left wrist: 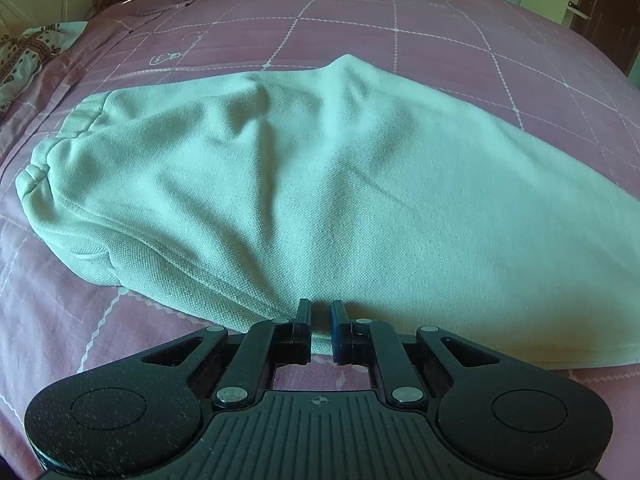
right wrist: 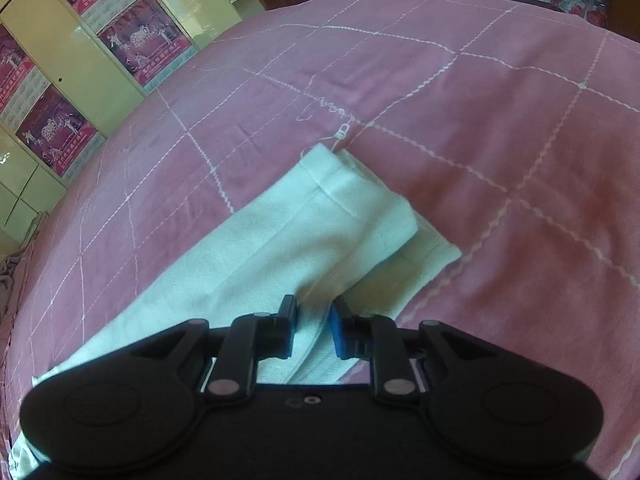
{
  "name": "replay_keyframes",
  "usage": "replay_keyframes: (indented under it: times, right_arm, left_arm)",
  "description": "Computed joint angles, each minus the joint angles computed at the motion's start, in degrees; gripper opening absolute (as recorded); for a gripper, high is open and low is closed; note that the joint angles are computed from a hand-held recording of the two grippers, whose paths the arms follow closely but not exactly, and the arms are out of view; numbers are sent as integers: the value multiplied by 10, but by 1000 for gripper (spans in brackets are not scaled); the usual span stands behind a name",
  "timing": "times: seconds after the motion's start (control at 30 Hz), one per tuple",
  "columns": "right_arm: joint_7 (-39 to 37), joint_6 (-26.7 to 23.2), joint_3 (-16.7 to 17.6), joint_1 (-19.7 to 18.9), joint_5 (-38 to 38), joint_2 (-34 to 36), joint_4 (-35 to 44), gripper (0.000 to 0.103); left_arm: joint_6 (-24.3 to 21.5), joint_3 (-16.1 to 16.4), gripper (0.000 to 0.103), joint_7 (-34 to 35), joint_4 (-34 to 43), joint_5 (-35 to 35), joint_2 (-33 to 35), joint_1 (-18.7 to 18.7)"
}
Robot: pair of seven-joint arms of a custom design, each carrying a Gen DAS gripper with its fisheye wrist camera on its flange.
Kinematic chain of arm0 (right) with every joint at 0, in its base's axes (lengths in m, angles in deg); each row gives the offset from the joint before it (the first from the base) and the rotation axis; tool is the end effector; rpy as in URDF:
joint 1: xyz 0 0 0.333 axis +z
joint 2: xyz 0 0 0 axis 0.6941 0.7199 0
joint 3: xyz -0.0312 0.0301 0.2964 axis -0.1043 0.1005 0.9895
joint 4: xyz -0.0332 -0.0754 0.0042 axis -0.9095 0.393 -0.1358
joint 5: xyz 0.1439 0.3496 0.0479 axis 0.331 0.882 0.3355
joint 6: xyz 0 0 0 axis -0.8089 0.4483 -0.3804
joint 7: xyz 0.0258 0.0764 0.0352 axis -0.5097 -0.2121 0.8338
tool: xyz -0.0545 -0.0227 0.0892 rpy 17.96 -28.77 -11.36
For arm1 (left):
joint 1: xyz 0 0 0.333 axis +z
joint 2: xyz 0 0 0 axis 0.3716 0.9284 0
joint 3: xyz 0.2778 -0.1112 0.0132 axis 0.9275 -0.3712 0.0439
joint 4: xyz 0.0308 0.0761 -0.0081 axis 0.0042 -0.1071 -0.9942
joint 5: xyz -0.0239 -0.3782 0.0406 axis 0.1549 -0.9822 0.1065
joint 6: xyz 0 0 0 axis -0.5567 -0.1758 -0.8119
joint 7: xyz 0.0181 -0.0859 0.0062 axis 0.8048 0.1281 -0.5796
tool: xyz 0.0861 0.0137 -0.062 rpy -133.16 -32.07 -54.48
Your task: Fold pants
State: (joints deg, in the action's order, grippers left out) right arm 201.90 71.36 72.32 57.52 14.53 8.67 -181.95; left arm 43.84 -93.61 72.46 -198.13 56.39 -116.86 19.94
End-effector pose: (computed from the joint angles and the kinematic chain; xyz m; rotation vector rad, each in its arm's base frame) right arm 0.5694 0.1668 0.5290 -1.3587 2.0143 -0.2929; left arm 0.4175 -0.0786 0.5176 -2.3058 1.2985 -0.3230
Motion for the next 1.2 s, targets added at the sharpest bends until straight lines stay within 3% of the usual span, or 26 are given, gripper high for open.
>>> replay_keyframes:
  times: [0.07,0.13,0.17,0.27,0.33,0.43,0.5,0.57,0.63,0.77,0.87,0.97,1.07,1.2]
  right_arm:
    - [-2,2,-1,0,-10,-4,-2,9]
    - [-40,45,1,-1,9,-28,-26,6]
    - [-40,56,3,-5,-17,-39,-34,6]
    - [-18,-13,10,-23,-106,-30,-17,7]
    - [-31,-24,5,-24,-98,-26,-18,8]
    - [62,-22,12,-34,-227,-40,-20,19]
    - [114,1,15,-43,-282,-53,-30,21]
    - [77,34,16,-37,-257,-54,-33,21]
    - [-13,56,19,-20,-205,-45,-27,21]
    - [-220,24,33,27,-68,9,29,18]
    - [-266,-4,35,51,-64,36,58,18]
    - [-305,-40,26,57,-54,27,31,18]
    - [-356,17,23,49,-5,-21,-50,17]
    - [-356,-20,26,47,23,-10,-12,19]
  left_arm:
    - [0,4,10,8,1,-4,-1,-2]
    - [3,8,10,14,-3,-9,-6,-4]
    - [6,8,10,17,-5,-10,-7,-4]
    - [3,4,10,24,-3,-5,-6,-3]
    - [-1,3,10,29,-1,-5,-7,-4]
    - [-4,3,10,38,3,-11,-12,-11]
    - [13,4,10,45,10,-22,-9,-20]
    - [28,-3,10,48,34,-27,13,-27]
    - [43,-11,10,51,70,-35,51,-36]
    - [54,-32,10,55,144,-30,136,-55]
    - [35,-41,10,61,162,-24,170,-71]
    - [46,-54,10,55,121,21,138,-86]
    - [58,-47,10,62,94,15,109,-96]
    - [45,-32,11,66,123,-24,118,-93]
